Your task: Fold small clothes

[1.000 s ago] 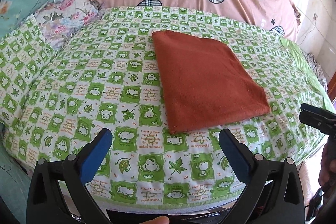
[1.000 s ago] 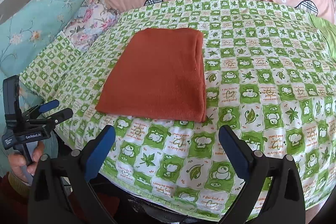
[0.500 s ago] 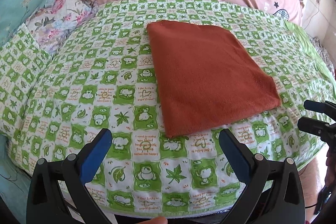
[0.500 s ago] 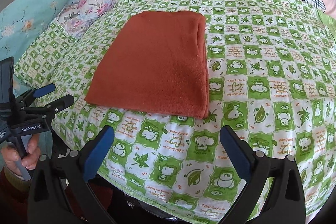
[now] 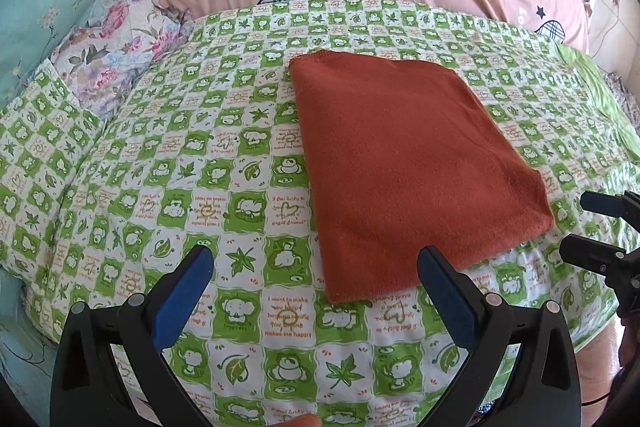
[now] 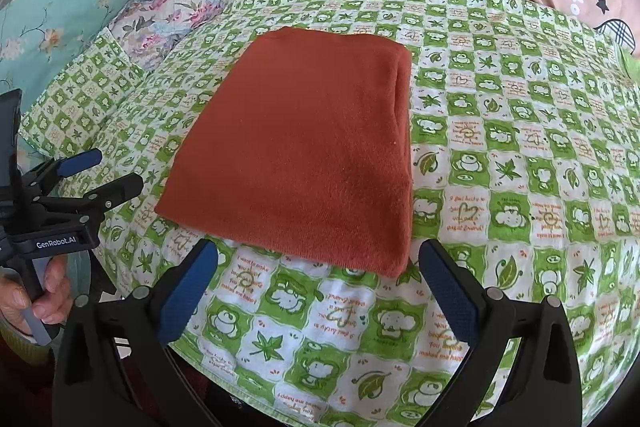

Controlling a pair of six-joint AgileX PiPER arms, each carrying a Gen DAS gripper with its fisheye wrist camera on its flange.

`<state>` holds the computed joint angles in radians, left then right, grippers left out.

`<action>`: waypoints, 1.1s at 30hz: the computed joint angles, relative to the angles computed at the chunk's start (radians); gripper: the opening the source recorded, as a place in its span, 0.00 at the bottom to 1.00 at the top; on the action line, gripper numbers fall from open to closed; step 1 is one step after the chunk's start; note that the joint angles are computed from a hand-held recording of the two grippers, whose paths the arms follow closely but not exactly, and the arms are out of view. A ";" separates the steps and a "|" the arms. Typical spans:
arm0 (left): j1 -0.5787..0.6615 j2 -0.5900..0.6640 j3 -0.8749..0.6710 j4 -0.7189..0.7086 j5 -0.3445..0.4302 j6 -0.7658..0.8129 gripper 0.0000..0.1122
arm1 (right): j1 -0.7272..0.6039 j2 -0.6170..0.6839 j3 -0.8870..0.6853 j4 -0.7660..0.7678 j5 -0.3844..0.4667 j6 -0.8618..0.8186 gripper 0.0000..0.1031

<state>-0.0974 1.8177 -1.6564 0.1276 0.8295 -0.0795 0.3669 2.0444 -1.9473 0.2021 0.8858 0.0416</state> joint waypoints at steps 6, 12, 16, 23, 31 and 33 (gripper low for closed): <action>-0.008 0.030 -0.045 0.044 0.023 -0.046 0.91 | 0.003 0.044 -0.071 -0.004 0.031 0.001 0.98; -0.020 0.068 -0.098 0.088 0.052 -0.080 0.91 | 0.001 0.077 -0.124 -0.010 0.055 0.013 0.98; -0.025 0.092 -0.130 0.108 0.070 -0.091 0.91 | -0.008 0.101 -0.162 -0.006 0.071 0.019 0.98; -0.032 0.131 -0.187 0.121 0.098 -0.097 0.91 | -0.024 0.148 -0.248 0.008 0.103 0.029 0.98; -0.040 0.162 -0.242 0.134 0.123 -0.107 0.91 | -0.019 0.188 -0.324 0.012 0.134 0.035 0.98; -0.038 0.160 -0.241 0.131 0.120 -0.107 0.91 | -0.017 0.190 -0.327 0.017 0.135 0.029 0.98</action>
